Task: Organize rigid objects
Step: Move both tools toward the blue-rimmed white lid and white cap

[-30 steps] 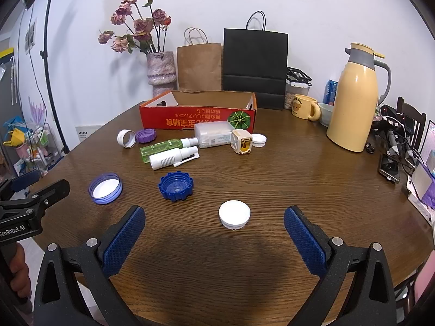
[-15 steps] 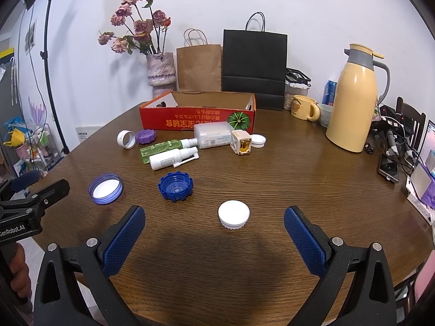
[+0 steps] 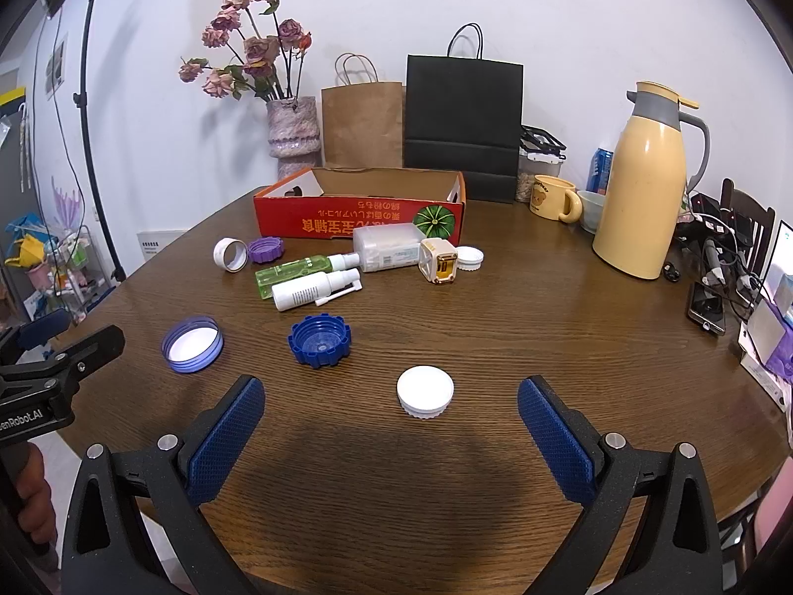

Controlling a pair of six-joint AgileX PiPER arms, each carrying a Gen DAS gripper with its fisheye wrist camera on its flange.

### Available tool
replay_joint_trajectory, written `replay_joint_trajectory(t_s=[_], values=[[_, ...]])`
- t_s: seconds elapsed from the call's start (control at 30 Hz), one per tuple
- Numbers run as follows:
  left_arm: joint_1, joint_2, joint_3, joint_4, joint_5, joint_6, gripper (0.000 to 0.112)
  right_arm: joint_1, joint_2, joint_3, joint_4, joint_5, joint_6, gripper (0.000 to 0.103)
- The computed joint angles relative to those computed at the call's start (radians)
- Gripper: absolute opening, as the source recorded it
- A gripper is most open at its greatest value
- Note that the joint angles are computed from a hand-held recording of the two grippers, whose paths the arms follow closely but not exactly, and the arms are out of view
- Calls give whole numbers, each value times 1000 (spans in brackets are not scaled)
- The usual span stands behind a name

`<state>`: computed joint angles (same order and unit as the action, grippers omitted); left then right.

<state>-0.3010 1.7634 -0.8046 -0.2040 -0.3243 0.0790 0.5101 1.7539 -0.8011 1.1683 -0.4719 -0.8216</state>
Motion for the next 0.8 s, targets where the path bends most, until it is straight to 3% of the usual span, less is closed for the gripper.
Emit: replay_joint_trajectory(t_s=[0.3, 0.6, 0.8], values=[[-12, 12, -10, -69, 1, 76, 103, -2, -5, 3, 13, -1, -17, 103], [24, 74, -93, 56, 83, -50, 103, -53, 45, -41, 17, 43, -48, 103], [23, 140, -186, -152, 161, 151, 103, -94, 95, -86, 34, 81, -86, 103]])
